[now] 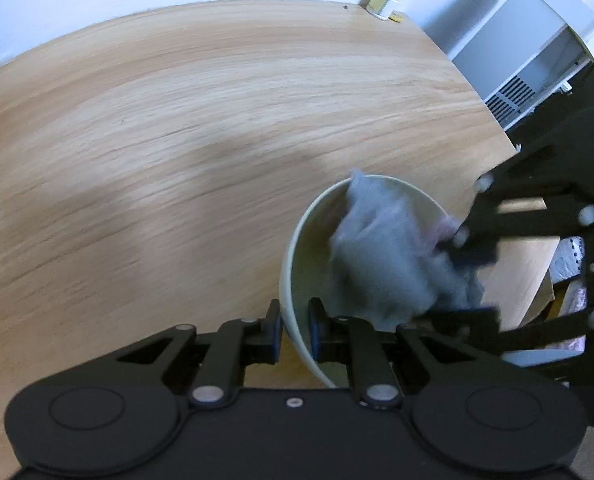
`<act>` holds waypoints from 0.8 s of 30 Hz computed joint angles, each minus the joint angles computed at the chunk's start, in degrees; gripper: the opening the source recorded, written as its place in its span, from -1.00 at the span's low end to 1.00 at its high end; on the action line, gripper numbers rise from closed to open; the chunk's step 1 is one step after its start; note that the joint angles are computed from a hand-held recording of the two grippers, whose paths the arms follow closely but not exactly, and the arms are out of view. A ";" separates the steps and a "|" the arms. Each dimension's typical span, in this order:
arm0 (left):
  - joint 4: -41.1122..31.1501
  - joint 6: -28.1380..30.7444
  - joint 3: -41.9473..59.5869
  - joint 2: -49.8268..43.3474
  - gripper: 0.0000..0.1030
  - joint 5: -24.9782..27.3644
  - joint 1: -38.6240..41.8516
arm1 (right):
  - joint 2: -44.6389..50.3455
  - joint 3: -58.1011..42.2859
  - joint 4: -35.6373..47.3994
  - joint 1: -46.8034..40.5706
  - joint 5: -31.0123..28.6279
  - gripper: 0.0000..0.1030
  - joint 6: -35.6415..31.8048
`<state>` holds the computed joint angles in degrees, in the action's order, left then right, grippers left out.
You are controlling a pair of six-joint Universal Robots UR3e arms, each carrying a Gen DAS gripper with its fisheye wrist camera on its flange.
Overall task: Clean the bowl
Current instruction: 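Rotate the bowl with the left gripper while the right gripper scrubs inside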
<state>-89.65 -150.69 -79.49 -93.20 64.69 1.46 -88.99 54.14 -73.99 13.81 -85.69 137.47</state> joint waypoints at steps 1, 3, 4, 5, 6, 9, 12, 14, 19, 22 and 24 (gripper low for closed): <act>-0.47 0.59 0.36 -0.11 -0.77 0.03 -0.10 | 1.45 -2.59 3.06 -0.29 1.39 -0.60 -1.68; -1.73 2.28 1.56 -0.78 -0.76 0.11 -0.56 | 4.37 -7.14 8.09 -0.37 2.91 -0.61 -3.92; -2.05 2.52 2.12 -1.18 -0.76 0.18 -0.74 | 5.80 -9.08 10.07 -0.22 3.17 -0.61 -4.53; -2.36 2.75 2.67 -1.59 -0.76 0.26 -0.91 | 7.31 -11.20 12.17 -0.07 3.42 -0.61 -5.17; -2.60 2.93 3.06 -1.86 -0.76 0.31 -0.99 | 8.18 -12.36 13.68 -0.09 3.68 -0.61 -6.13; -2.97 3.30 3.68 -2.19 -0.75 0.66 -0.91 | 5.38 -8.58 11.94 -1.21 4.85 -0.64 -7.86; -2.29 3.39 3.18 -2.05 -0.73 0.90 -1.31 | -1.22 -0.12 5.97 -1.48 3.70 -0.65 -7.02; -1.86 3.01 2.63 -1.73 -0.73 0.79 -1.25 | -4.75 1.79 6.20 -2.31 2.49 -0.65 -5.19; 0.77 -1.64 1.24 -1.44 -0.76 0.76 -1.81 | -2.73 -11.63 21.11 -3.24 1.38 -0.57 -6.85; 2.26 -4.78 0.64 -1.76 -0.78 0.30 -2.06 | -0.19 -18.76 30.14 -4.42 2.77 -0.54 -6.70; 3.04 -6.46 0.16 -1.84 -0.78 0.26 -2.22 | 0.59 -20.60 34.24 -5.58 4.51 -0.51 -5.24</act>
